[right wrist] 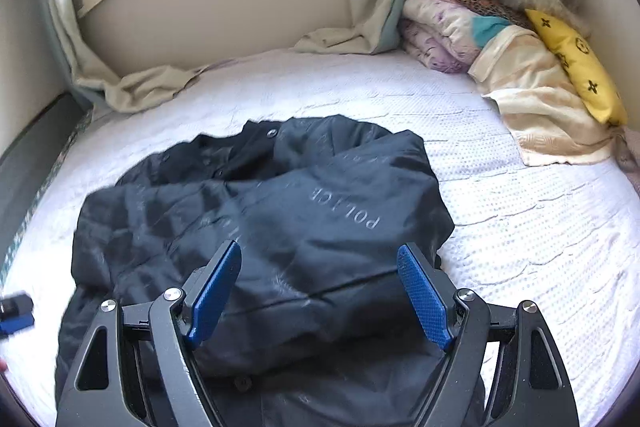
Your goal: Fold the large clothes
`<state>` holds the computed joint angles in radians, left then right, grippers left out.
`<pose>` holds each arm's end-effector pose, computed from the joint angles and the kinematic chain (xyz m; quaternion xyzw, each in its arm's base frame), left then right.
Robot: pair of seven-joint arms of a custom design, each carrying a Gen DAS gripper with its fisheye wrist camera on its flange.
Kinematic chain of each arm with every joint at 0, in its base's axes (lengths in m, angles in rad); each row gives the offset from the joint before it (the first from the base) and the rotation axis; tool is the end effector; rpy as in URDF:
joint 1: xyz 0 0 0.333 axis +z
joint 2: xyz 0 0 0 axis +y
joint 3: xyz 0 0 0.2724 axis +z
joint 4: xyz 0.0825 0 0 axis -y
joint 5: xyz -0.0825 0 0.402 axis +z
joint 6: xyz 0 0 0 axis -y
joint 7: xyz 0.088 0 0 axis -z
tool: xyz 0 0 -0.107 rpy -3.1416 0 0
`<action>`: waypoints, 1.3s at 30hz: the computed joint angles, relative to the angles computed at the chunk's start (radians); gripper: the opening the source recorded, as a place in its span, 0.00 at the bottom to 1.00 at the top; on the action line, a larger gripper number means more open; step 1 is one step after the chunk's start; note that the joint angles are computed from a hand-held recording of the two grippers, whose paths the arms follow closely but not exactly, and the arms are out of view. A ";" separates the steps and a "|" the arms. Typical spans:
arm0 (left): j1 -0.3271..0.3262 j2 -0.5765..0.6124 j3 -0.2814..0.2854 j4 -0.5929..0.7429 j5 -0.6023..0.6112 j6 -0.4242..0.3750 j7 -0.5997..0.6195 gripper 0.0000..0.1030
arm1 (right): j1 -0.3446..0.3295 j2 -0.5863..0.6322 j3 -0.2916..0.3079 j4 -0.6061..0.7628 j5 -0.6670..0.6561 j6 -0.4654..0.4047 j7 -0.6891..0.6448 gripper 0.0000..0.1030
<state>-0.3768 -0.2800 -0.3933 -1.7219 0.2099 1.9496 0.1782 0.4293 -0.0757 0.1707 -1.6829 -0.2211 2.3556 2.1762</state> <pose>0.3677 -0.3800 0.6906 -0.8435 0.4555 -0.2731 0.0803 0.4980 0.3419 0.6598 -0.6848 0.6230 -0.1712 0.3370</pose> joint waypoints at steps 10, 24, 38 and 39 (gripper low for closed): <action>-0.009 0.003 0.020 -0.053 -0.084 0.090 0.005 0.99 | 0.009 0.029 -0.007 0.018 0.064 0.009 0.003 0.77; -0.020 0.019 0.043 -0.139 -0.210 0.214 -0.005 0.99 | -0.003 0.043 -0.018 0.017 0.115 -0.011 -0.025 0.77; -0.018 -0.067 0.059 -0.234 -0.245 0.285 0.067 0.99 | -0.016 -0.008 -0.027 -0.021 0.225 -0.012 -0.047 0.77; -0.014 -0.083 0.061 -0.255 -0.253 0.304 0.060 0.99 | -0.018 -0.011 -0.028 -0.023 0.232 -0.012 -0.050 0.77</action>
